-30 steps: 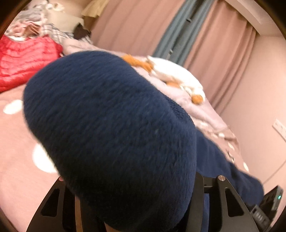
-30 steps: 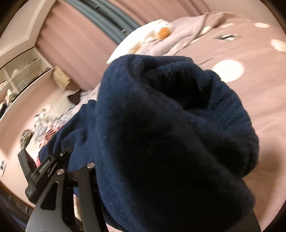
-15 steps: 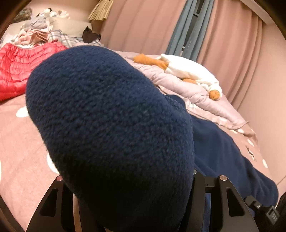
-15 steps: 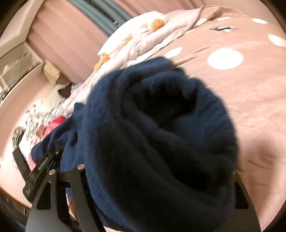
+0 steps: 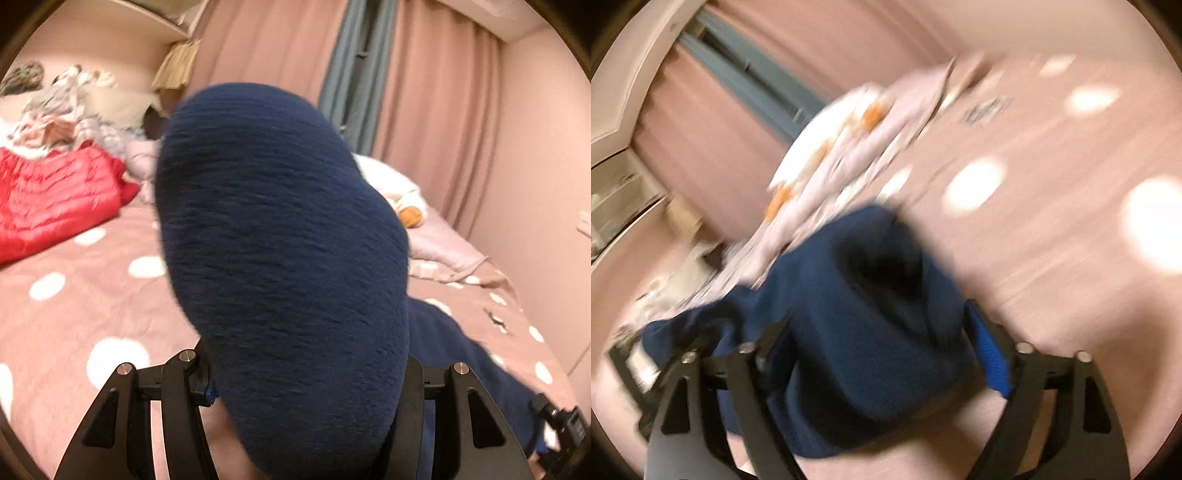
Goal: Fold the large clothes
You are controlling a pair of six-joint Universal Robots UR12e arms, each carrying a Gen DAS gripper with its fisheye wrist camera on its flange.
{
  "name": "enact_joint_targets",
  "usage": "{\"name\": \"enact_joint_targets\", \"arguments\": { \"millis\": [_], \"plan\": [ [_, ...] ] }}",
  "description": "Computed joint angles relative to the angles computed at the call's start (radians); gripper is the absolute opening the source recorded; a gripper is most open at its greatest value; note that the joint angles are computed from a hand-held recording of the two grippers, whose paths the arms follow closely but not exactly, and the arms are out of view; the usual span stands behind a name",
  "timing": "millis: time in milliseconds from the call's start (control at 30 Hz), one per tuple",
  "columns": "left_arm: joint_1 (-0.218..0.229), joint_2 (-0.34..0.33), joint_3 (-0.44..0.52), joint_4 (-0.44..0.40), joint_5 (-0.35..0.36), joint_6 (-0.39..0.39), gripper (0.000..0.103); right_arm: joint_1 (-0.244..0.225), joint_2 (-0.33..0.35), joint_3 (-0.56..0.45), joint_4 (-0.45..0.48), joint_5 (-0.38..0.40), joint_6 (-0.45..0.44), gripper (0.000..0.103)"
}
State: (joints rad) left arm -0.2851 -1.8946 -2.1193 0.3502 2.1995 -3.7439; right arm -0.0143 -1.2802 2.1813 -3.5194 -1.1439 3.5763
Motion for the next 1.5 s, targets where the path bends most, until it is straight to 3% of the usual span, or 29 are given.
{"name": "enact_joint_targets", "arguments": {
  "millis": [33, 100, 200, 267, 400, 500, 567, 633, 700, 800, 967, 1133, 1233, 1400, 1500],
  "plan": [
    [0.004, -0.004, 0.005, 0.012, -0.017, 0.005, 0.056, -0.005, -0.003, 0.01, -0.04, -0.045, 0.008, 0.092],
    [0.005, -0.011, 0.015, 0.012, -0.018, 0.005, 0.056, -0.026, -0.003, 0.013, -0.053, -0.039, 0.019, 0.096],
    [0.012, -0.01, 0.009, 0.025, -0.041, -0.015, 0.054, -0.055, -0.002, 0.022, -0.038, -0.029, 0.07, 0.096],
    [0.03, -0.001, 0.004, 0.027, -0.094, -0.053, 0.052, -0.067, -0.003, 0.03, -0.024, -0.022, 0.089, 0.096],
    [0.043, 0.018, -0.005, 0.005, -0.135, -0.096, 0.046, -0.073, -0.007, 0.032, 0.002, -0.039, 0.064, 0.096],
    [0.075, 0.034, -0.03, 0.007, -0.186, -0.205, 0.045, -0.08, -0.014, 0.036, 0.016, -0.06, 0.049, 0.096],
    [0.097, 0.051, -0.04, -0.05, -0.224, -0.271, 0.044, -0.091, -0.011, 0.035, 0.025, -0.047, 0.067, 0.096],
    [0.11, 0.057, -0.062, -0.055, -0.253, -0.326, 0.044, -0.103, -0.01, 0.038, 0.027, -0.024, 0.087, 0.096],
    [0.109, 0.059, -0.063, -0.048, -0.255, -0.287, 0.044, -0.104, -0.012, 0.041, 0.025, -0.024, 0.08, 0.096],
    [0.071, 0.054, -0.033, -0.086, -0.175, -0.179, 0.044, -0.096, -0.014, 0.041, 0.034, -0.042, 0.049, 0.096],
    [0.024, 0.028, 0.004, -0.024, -0.103, -0.037, 0.044, -0.09, -0.02, 0.026, 0.076, -0.044, -0.005, 0.096],
    [0.029, 0.02, 0.011, 0.07, -0.174, 0.01, 0.044, -0.066, -0.028, 0.02, 0.092, -0.18, -0.068, 0.096],
    [0.012, 0.014, 0.021, 0.076, -0.203, 0.0, 0.044, -0.069, -0.028, 0.015, 0.115, -0.187, -0.067, 0.093],
    [0.017, 0.015, 0.024, 0.1, -0.333, 0.041, 0.044, -0.067, -0.023, -0.003, 0.155, -0.22, -0.081, 0.056],
    [0.018, 0.012, 0.028, 0.123, -0.44, 0.081, 0.044, -0.061, -0.022, -0.006, 0.157, -0.233, -0.107, 0.052]
  ]
}}
